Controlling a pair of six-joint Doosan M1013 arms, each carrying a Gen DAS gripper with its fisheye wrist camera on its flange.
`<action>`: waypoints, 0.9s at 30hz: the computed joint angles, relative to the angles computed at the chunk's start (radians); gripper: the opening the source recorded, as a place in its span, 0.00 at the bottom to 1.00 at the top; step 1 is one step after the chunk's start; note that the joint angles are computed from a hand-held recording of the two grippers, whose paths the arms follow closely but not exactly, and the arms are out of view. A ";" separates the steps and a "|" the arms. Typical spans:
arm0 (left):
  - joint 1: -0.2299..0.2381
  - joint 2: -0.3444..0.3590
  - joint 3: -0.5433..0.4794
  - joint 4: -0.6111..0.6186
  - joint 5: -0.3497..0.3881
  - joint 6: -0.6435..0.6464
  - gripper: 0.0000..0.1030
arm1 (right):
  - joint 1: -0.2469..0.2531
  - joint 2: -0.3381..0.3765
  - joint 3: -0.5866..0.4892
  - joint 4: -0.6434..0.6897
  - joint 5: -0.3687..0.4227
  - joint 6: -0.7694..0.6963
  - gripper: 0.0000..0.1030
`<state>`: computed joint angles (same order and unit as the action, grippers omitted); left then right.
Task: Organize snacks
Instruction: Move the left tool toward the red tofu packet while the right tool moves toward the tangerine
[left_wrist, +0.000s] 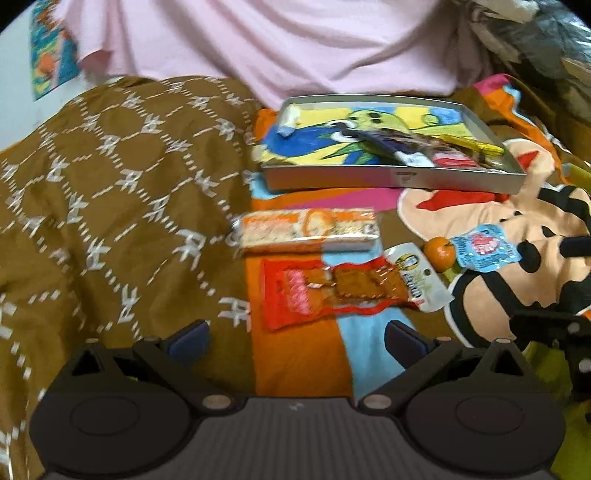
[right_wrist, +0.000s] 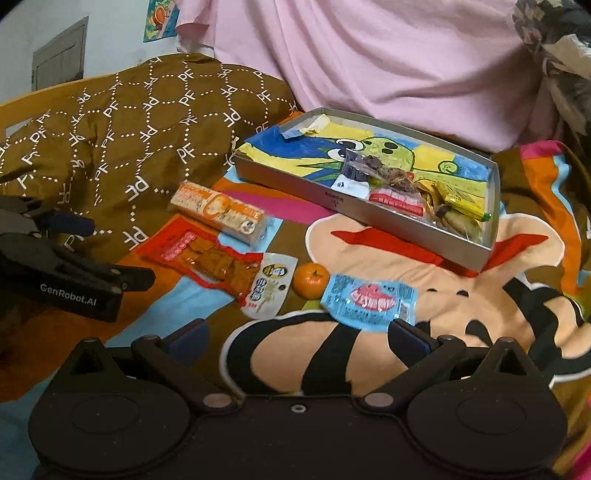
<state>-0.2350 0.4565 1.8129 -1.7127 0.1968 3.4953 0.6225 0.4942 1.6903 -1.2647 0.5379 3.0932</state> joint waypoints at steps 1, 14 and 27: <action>0.002 0.005 -0.008 0.025 0.018 -0.012 0.99 | -0.007 -0.001 0.002 -0.007 -0.011 0.001 0.99; 0.001 0.107 -0.158 0.443 0.187 -0.166 1.00 | -0.102 0.030 -0.024 -0.011 -0.176 -0.081 0.97; 0.001 0.182 -0.315 0.830 0.417 -0.274 1.00 | -0.140 0.077 -0.073 0.135 -0.237 -0.348 0.81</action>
